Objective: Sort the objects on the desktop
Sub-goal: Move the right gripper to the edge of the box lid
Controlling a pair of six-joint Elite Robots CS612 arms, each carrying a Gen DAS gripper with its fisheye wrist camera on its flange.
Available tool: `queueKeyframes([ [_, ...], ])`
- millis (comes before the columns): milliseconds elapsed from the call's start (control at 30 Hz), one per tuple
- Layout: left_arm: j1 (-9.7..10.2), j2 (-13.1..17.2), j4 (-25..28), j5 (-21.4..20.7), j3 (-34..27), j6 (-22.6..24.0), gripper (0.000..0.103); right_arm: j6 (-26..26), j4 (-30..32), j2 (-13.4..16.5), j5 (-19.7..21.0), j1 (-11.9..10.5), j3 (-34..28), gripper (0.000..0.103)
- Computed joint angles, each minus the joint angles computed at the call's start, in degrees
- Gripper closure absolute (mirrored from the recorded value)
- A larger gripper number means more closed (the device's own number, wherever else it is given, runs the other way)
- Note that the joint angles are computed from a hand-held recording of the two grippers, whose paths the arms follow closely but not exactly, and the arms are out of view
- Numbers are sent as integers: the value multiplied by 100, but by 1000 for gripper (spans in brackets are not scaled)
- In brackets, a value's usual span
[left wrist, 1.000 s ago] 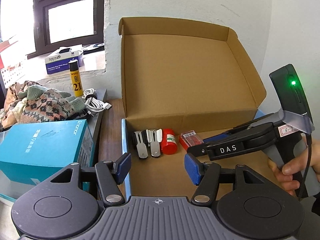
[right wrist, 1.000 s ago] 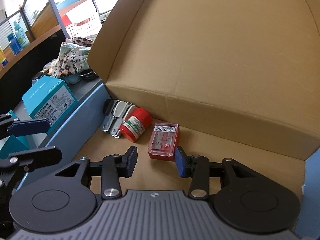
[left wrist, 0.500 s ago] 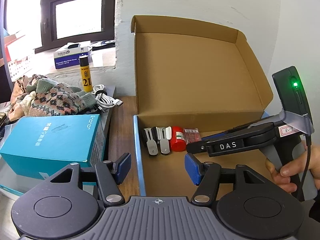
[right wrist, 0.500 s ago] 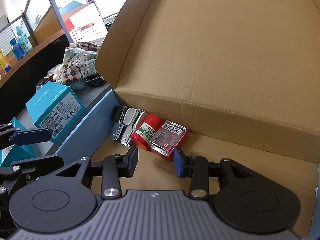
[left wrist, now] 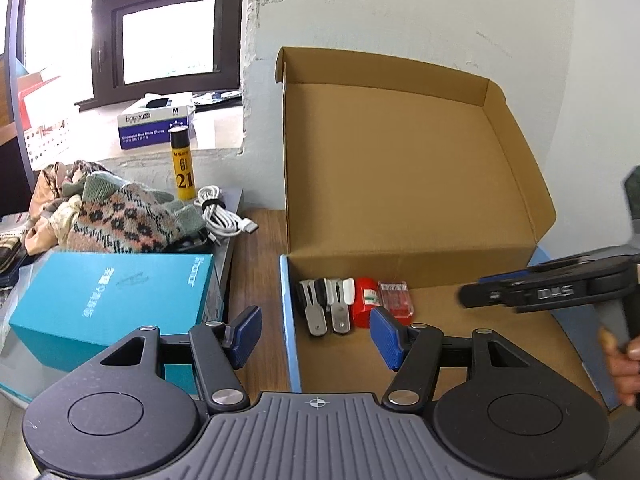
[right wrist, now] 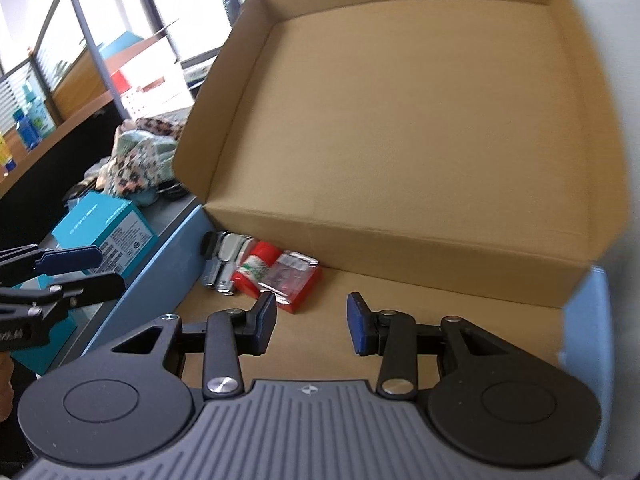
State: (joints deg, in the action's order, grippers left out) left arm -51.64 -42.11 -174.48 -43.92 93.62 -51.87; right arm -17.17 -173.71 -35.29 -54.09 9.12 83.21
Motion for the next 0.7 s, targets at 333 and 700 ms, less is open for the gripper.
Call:
queueKeyframes([
  [333, 58, 69, 93, 71, -236, 279, 35, 380, -686, -247, -414, -294, 378, 58],
  [700, 154, 121, -1, 116, -395, 448, 33, 592, -977, -173, -863, -443, 52, 58],
])
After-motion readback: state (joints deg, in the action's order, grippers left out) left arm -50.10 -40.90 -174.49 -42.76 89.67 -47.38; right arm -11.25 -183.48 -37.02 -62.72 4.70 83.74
